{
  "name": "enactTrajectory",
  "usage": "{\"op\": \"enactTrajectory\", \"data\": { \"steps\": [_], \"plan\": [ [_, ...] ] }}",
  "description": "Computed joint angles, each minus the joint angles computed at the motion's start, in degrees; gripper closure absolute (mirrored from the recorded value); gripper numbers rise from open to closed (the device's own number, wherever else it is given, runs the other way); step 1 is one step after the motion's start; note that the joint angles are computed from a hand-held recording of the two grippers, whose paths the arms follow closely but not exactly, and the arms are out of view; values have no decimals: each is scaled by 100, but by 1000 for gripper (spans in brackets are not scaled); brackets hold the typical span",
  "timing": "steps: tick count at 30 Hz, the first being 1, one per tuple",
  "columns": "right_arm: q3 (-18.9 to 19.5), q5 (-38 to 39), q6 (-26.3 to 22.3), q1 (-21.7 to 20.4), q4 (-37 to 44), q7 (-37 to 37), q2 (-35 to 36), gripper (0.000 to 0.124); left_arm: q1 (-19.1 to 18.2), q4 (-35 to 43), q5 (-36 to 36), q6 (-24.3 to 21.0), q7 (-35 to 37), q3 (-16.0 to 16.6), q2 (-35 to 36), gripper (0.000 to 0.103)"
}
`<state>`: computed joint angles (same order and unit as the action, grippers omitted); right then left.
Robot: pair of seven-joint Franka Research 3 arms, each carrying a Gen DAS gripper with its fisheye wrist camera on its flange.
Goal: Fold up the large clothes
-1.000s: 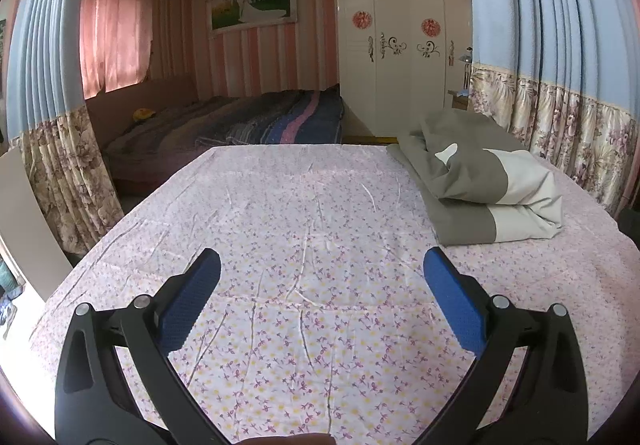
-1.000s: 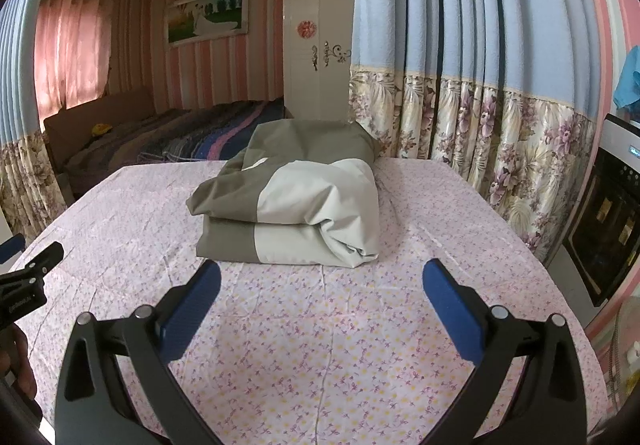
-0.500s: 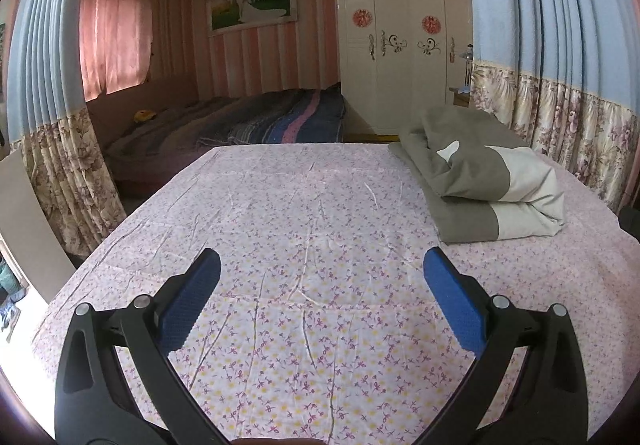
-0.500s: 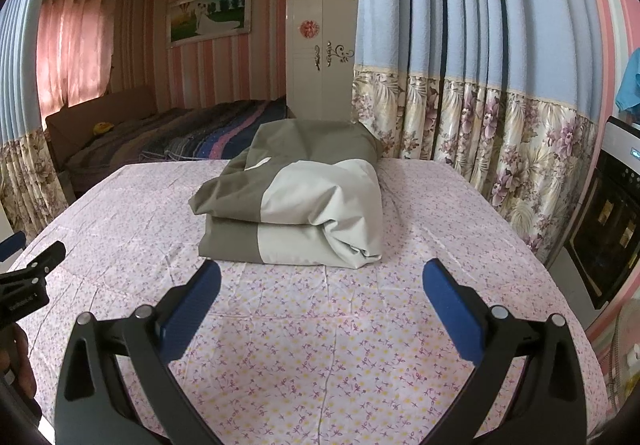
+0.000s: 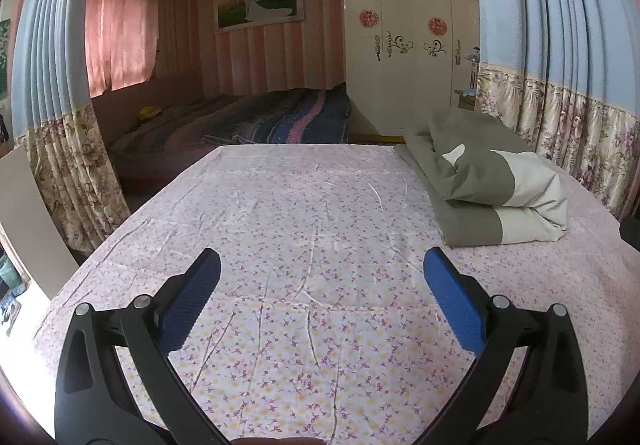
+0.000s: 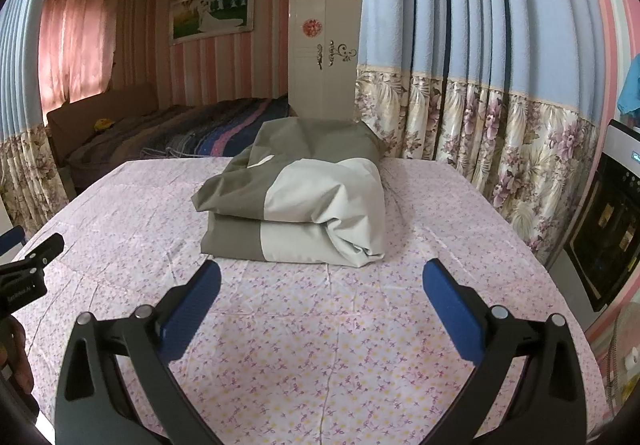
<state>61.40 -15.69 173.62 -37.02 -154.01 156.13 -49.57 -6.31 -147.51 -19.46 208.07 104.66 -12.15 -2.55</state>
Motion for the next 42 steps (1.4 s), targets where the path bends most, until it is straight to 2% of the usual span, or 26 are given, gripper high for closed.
{"op": "enactTrajectory", "data": {
  "steps": [42],
  "plan": [
    [21, 84, 156, -68, -15, -175, 86, 23, 72, -5, 162, -105, -84, -54, -117, 3]
  ]
}}
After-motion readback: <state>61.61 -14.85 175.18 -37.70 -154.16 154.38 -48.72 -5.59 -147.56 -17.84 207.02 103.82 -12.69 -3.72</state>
